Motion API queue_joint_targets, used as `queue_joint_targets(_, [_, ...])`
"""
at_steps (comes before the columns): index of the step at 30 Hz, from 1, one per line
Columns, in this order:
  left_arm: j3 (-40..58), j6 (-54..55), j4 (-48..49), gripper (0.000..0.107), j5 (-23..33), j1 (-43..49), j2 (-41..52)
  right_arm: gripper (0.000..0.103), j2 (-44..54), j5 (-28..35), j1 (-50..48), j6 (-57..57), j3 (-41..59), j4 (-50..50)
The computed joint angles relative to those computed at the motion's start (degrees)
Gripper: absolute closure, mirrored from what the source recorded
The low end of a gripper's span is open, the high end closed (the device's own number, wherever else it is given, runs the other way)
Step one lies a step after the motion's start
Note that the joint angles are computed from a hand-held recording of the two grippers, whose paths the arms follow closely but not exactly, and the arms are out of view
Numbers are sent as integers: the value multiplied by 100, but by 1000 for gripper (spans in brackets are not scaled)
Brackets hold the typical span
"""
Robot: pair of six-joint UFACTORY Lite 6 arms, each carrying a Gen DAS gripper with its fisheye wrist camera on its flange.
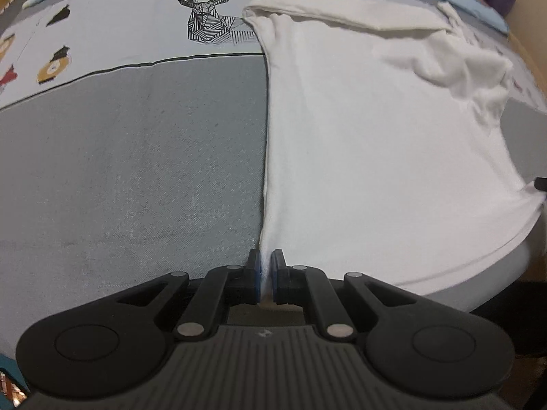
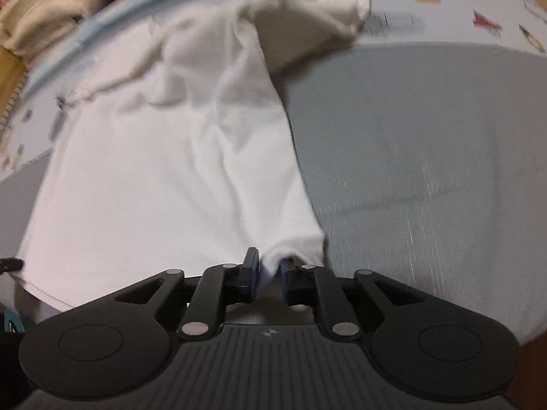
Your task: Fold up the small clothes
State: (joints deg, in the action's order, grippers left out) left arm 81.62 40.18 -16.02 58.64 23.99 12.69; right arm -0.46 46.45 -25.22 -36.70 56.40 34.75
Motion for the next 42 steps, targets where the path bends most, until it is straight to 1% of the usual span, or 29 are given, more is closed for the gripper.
queue_joint_targets(2, [54, -21, -195, 97, 95, 47, 95, 77, 84, -245, -186, -167, 98, 288])
queue_joint_targets(5, [25, -246, -111, 87, -118, -54, 144, 77, 425, -516, -219, -161, 219, 599])
queue_joint_targets(7, [-9, -384, -102, 79, -216, -74, 161, 75, 674, -696, -58, -12, 293, 562])
queue_joint_targets(9, [208, -458, -239, 79, -112, -29, 356, 75, 708, -739, -77, 57, 308, 717])
queue_joint_targets(11, [347, -499, -411, 75, -19, -5, 484, 75, 407, -595, -301, 61, 155, 1072])
queue_joint_targets(12, [379, -495, -440, 71, -8, -7, 513, 75, 285, -515, -476, -140, 138, 1308])
queue_joint_targets(13, [358, -496, -439, 67, -37, -31, 514, 75, 9, -566, -575, -286, 28, 1494])
queue_joint_targets(14, [343, -500, -415, 66, -71, -51, 523, 71, -320, -656, -714, -586, -122, 1776])
queue_joint_targets(15, [346, -542, -365, 66, -95, -87, 553, 64, -530, -651, -875, -931, -219, 2110])
queue_joint_targets(17, [344, -604, -324, 66, -144, -159, 607, 57, -701, -573, -1235, -1446, -331, 2707])
queue_joint_targets(18, [341, -619, -291, 66, -161, -214, 626, 56, -644, -614, -1282, -1496, -330, 2763])
queue_joint_targets(19, [321, -632, -246, 66, -188, -271, 633, 56, -464, -685, -1221, -1393, -252, 2609])
queue_joint_targets(23, [210, -820, 107, 67, -297, -454, 627, 56, 489, -871, -490, -324, 158, 1159])
queue_joint_targets(25, [99, -857, 279, 68, -368, -494, 576, 54, 757, -969, -163, 73, 248, 607])
queue_joint_targets(26, [71, -857, 328, 70, -359, -490, 551, 53, 839, -1016, 61, 434, 233, 127])
queue_joint_targets(27, [29, -826, 366, 78, -362, -488, 506, 53, 950, -1075, 261, 867, 262, -422])
queue_joint_targets(28, [-6, -741, 380, 94, -344, -477, 467, 53, 990, -1138, 419, 1186, 224, -835])
queue_joint_targets(29, [-23, -648, 360, 99, -295, -452, 441, 55, 989, -1191, 552, 1329, 213, -1008])
queue_joint_targets(30, [-63, -555, 338, 101, -275, -426, 380, 69, 891, -1261, 633, 1232, 128, -976])
queue_joint_targets(31, [-126, -439, 335, 102, -283, -404, 291, 80, 795, -1230, 672, 910, 54, -754])
queue_joint_targets(32, [-201, -316, 326, 103, -311, -380, 173, 96, 696, -1197, 723, 717, -18, -612])
queue_joint_targets(33, [-296, -179, 288, 103, -328, -337, 10, 99, 583, -1202, 778, 624, -91, -579])
queue_joint_targets(36, [-474, 131, 93, 103, -106, -132, -376, 101, 110, -1361, 850, 633, -353, -770])
queue_joint_targets(37, [-546, 150, 183, 103, -77, -127, -470, 102, 28, -1304, 739, 624, -364, -735])
queue_joint_targets(38, [-607, 128, 296, 103, -80, -159, -532, 102, 36, -1121, 533, 619, -260, -798])
queue_joint_targets(42, [-780, 341, 673, 103, 87, -398, -674, 102, 237, -973, 684, 1499, -253, -2146])
